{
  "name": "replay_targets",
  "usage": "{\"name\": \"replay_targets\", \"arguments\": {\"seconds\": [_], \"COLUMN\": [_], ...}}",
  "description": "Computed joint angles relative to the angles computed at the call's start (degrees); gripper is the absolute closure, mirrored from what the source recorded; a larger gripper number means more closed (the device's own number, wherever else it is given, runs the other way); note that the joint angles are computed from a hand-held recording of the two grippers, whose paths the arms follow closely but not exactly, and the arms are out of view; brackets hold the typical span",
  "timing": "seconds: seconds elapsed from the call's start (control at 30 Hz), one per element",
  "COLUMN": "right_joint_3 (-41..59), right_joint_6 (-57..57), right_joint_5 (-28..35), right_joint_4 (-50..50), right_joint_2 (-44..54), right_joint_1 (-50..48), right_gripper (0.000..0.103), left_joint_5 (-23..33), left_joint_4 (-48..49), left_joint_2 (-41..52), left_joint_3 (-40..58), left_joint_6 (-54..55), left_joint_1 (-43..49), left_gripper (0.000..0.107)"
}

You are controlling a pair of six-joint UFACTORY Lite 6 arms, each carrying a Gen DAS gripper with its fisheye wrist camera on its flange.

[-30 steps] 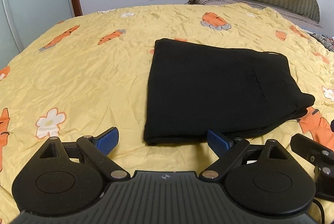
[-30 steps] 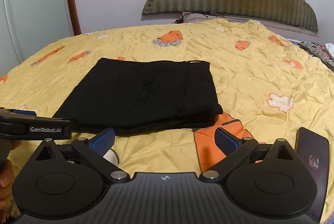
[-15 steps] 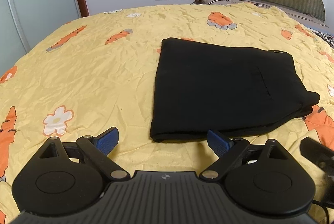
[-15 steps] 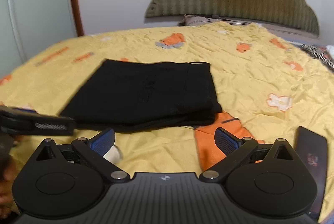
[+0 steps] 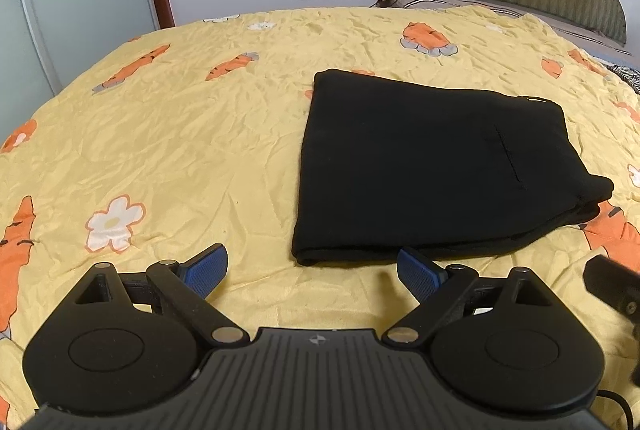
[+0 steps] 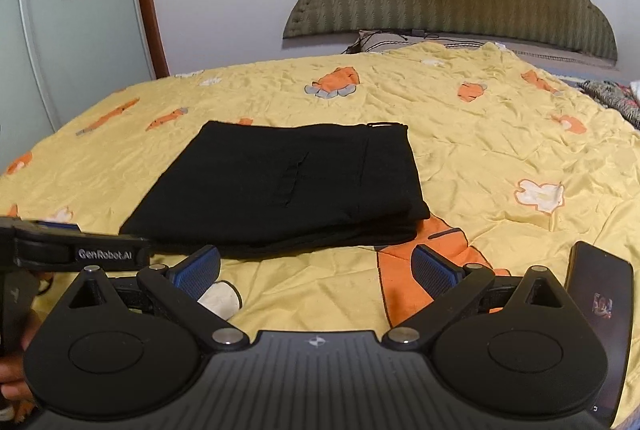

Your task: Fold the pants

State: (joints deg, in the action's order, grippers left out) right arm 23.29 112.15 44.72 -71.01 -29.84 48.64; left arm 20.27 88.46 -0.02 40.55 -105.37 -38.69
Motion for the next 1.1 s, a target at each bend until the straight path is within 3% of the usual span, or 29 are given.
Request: {"name": "replay_targets", "arguments": {"seconds": [1.1], "right_joint_3": [1.6], "right_joint_6": [-0.7], "right_joint_5": [3.6], "right_joint_4": [-0.4], "right_joint_2": [5.1], "right_joint_1": [3.9], "right_gripper": [0.001], "left_joint_5": [-0.5], "left_joint_4": [-1.8], "left_joint_2": [-3.8], "left_joint_3": [-3.7], "left_joint_6": [0.9], "left_joint_1": [1.5], "left_gripper": [0.013]}}
